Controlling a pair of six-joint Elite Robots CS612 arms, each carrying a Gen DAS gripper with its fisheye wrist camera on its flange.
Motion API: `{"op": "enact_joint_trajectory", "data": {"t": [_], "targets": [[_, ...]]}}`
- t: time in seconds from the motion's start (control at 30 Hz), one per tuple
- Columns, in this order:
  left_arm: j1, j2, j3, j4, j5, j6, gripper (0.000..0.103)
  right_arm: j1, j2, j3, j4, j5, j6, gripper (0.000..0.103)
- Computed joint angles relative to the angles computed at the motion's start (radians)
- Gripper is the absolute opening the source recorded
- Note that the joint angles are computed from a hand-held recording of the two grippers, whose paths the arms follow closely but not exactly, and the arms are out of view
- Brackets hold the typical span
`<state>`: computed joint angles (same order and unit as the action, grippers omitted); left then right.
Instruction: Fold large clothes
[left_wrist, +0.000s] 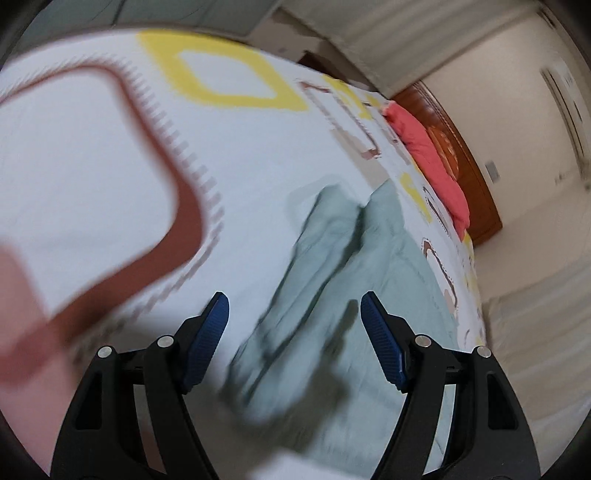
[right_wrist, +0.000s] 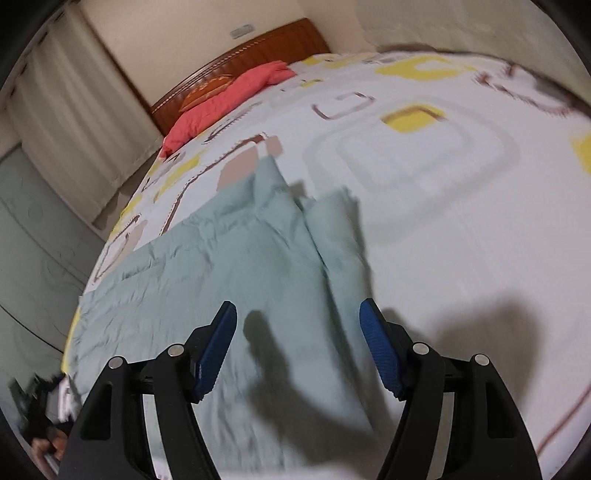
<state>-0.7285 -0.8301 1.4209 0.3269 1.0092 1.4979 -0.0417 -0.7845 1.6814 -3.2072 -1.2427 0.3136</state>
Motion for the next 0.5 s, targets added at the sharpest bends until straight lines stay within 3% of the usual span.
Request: {"op": "enact_joint_trajectory", "data": {"t": [0.1, 0.2, 0.3, 0.4, 0.47, 0.5], "targets": [[-0.029, -0.019, 0.057, -0.069, 0.027, -0.080, 0.073, -0.015, -0.018, 0.058, -0.030, 0.028, 0.051, 0.068], [-0.057, -0.019, 0.070, -0.108, -0.029, -0.078, 0.075, -0.028, -0.021, 0.098, -0.043, 0.076, 0.133, 0.068], [-0.047, -0.013, 0.062, -0.147, -0.006, -0.058, 0.076, -0.020, -0.014, 0.100, -0.071, 0.069, 0.151, 0.070], [-0.038, 0.007, 0.032, -0.141, -0.037, -0.050, 0.076, -0.022, 0.014, 0.062, -0.086, 0.135, 0.199, 0.070], [-0.029, 0.018, 0.013, -0.140, -0.037, -0.024, 0.054, -0.019, 0.035, 0.037, -0.099, 0.131, 0.229, 0.064], [-0.025, 0.023, 0.008, -0.134, -0.024, -0.030, 0.048, -0.017, 0.039, 0.031, -0.103, 0.122, 0.235, 0.050]]}}
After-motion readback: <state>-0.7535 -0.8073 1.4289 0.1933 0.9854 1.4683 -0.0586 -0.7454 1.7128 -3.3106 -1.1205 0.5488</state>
